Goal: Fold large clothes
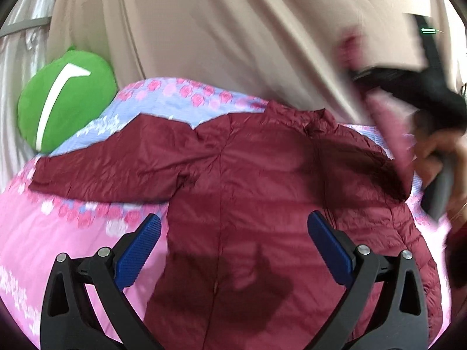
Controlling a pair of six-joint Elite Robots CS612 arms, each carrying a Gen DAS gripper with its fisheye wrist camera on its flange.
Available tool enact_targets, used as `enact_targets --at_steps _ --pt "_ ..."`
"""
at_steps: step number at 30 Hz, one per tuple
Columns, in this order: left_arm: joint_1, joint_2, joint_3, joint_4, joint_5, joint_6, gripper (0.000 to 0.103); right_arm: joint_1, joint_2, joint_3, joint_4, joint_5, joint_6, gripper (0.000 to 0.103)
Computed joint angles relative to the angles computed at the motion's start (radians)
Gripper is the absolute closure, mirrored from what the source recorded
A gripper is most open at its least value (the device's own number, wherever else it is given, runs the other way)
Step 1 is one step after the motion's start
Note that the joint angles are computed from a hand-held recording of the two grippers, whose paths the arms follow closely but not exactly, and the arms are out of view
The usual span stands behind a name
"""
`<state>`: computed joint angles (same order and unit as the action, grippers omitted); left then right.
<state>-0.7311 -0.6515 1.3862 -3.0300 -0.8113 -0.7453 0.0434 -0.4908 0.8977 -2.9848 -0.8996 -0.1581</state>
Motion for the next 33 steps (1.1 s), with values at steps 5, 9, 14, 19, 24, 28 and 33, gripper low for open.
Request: enact_targets --at_steps 5,9,14,19,24,28,33 --pt "0.038 0.024 -0.030 0.017 -0.094 -0.022 0.005 0.056 0.027 -0.017 0.263 0.036 -0.254 0.071" --pt "0.077 0.047 -0.061 0.031 -0.212 -0.085 0.005 0.032 0.003 0.040 0.166 0.035 -0.241 0.069" --pt "0.133 0.104 -0.160 0.029 -0.402 -0.129 0.005 -0.050 -0.033 0.117 0.022 -0.044 -0.041 0.050" --pt "0.179 0.186 -0.300 0.098 -0.580 -0.183 0.005 -0.146 -0.059 0.213 0.083 -0.105 0.103 0.047" --pt "0.182 0.228 -0.383 0.077 -0.603 -0.125 0.056 -0.209 0.000 0.164 0.203 -0.025 0.304 0.047" --pt "0.178 0.249 -0.447 0.057 -0.609 -0.034 0.092 -0.208 0.077 0.026 0.247 0.038 0.394 0.049" --pt "0.166 0.250 -0.491 0.065 -0.463 0.054 0.100 -0.200 0.128 -0.054 0.120 0.069 0.524 0.094"
